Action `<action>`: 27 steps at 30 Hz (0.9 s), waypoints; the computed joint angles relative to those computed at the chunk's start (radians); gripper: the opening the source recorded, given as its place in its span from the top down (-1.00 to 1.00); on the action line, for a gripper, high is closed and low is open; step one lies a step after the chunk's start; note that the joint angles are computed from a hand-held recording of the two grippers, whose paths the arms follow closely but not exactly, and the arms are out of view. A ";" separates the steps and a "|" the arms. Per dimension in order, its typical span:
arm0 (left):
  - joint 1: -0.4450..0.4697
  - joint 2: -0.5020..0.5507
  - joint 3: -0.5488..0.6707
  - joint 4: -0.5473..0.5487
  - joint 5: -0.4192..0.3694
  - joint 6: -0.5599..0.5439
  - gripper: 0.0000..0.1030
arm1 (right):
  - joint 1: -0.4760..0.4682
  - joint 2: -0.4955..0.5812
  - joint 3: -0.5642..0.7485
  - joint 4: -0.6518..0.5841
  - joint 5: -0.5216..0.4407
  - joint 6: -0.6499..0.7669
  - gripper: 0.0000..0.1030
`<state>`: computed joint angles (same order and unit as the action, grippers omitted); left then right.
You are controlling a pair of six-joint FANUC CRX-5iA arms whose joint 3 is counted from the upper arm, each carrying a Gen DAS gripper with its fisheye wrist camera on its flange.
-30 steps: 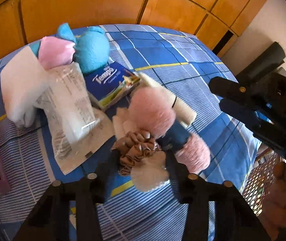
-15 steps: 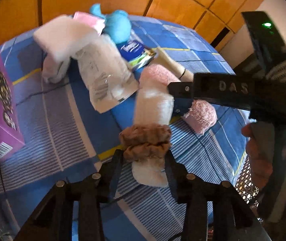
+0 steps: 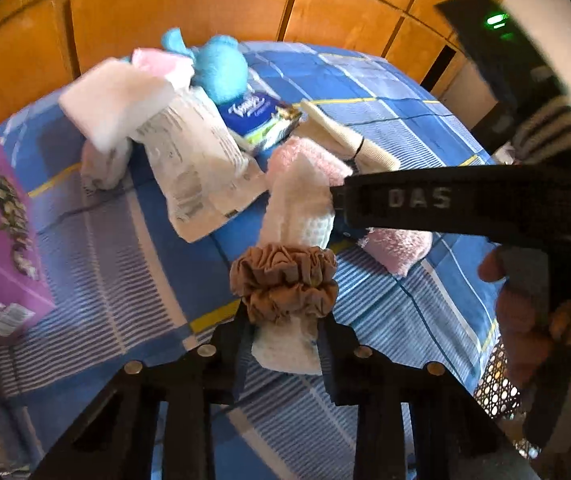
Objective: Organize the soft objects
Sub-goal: 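Move the left tool to the pile and grasp a white cloth with scrunchie, then carry the white cloth into the tray with left tool while right tool grasps pink sock roll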
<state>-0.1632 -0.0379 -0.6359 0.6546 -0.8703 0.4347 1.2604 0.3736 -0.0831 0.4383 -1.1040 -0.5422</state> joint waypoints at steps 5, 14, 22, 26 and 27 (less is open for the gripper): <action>0.023 -0.068 0.007 0.049 -0.015 -0.043 0.43 | 0.002 -0.006 -0.007 -0.002 0.010 -0.004 -0.04; 0.021 0.013 0.243 0.108 0.006 0.125 0.43 | 0.009 0.008 0.015 -0.024 -0.005 0.020 -0.12; 0.198 0.071 0.393 0.050 0.113 0.278 0.41 | 0.001 0.043 0.051 -0.043 -0.020 0.054 -0.16; 0.326 0.048 0.362 0.055 0.152 0.267 0.40 | 0.002 0.055 0.072 -0.050 -0.038 0.070 -0.16; 0.348 0.043 0.348 0.059 0.163 0.253 0.40 | 0.001 0.057 0.075 -0.050 -0.039 0.072 -0.16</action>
